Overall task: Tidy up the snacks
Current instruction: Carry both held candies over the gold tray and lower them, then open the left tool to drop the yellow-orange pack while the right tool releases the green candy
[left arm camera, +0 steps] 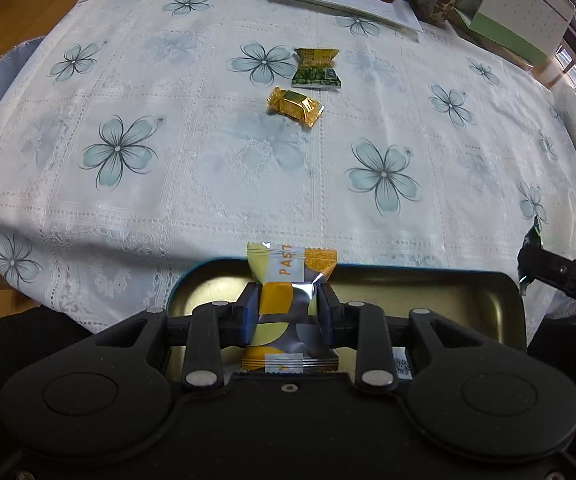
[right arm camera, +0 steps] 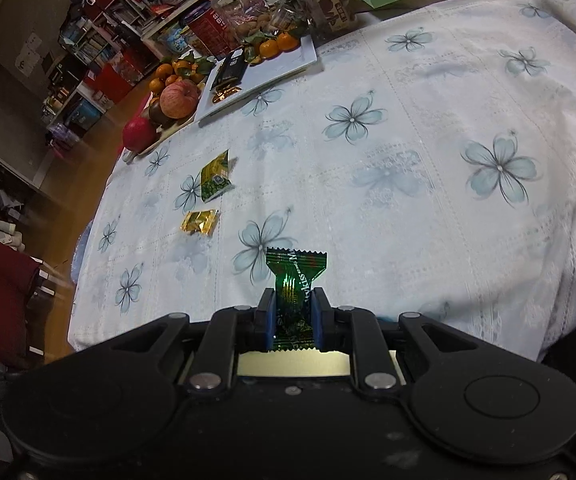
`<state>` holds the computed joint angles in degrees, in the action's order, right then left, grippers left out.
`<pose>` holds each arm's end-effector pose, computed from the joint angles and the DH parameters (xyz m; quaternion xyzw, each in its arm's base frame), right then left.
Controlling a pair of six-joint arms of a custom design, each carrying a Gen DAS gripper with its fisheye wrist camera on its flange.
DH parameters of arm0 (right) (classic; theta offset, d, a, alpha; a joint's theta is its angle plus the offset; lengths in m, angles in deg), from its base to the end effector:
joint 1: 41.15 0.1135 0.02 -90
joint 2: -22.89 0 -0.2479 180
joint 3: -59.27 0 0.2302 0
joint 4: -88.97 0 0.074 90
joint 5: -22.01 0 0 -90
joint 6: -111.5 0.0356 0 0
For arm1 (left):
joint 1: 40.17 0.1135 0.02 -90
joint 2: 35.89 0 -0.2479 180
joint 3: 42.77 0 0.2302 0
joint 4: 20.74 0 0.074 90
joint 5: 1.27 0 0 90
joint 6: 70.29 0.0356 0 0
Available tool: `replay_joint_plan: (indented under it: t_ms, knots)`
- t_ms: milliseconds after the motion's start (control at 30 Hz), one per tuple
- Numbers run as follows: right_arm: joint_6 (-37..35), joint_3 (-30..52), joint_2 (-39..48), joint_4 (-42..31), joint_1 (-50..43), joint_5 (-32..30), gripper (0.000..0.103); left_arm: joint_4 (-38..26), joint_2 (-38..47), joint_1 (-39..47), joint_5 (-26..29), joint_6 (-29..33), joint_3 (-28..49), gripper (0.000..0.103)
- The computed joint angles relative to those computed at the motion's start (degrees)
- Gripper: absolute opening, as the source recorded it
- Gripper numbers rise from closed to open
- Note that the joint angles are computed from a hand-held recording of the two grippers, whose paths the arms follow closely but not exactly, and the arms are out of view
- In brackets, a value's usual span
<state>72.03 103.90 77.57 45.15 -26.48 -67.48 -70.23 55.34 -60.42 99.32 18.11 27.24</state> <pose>0.1626 0.0422 0.1871 0.2940 0.9041 0.1635 0.2635 0.2566 -0.1016 0.1751 0.1743 0.9662 -0.1209 0.1466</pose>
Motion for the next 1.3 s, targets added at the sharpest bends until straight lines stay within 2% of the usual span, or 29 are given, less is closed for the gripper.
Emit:
replay_joint_plan:
  t_ms: [167,300,600,867,1033,1300]
  knots:
    - [12.5,-4.4,-9.2,-5.6,12.6,6.8,0.020,0.9,-4.1,-1.6,-0.3,-0.9,-4.5,0.039]
    - [24.0,-5.7,-12.3,-9.8,24.8,13.7,0.020,2.8,-6.2,-4.7,-4.5,-1.8,-7.2,0.039]
    - [47.6,-5.3,-10.8,-18.5,47.3,24.1,0.020,2.9,-9.0,-5.7,-6.6,-2.4,-10.3,0.039]
    - [51.2,-4.5,-7.7,-19.3,50.2,24.9,0.020,2.8,-11.5,-5.9,-7.3,-2.0,-12.3,0.040]
    - [50.6,-4.2,-6.7,-18.8,49.8,24.4,0.020,3.0,-12.3,-4.8,-5.9,-1.5,-12.5,0.040]
    - [49.6,-4.4,-7.1,-18.1,49.4,24.6,0.023,3.4,-12.5,-5.0,-6.7,-1.7,-12.9,0.040]
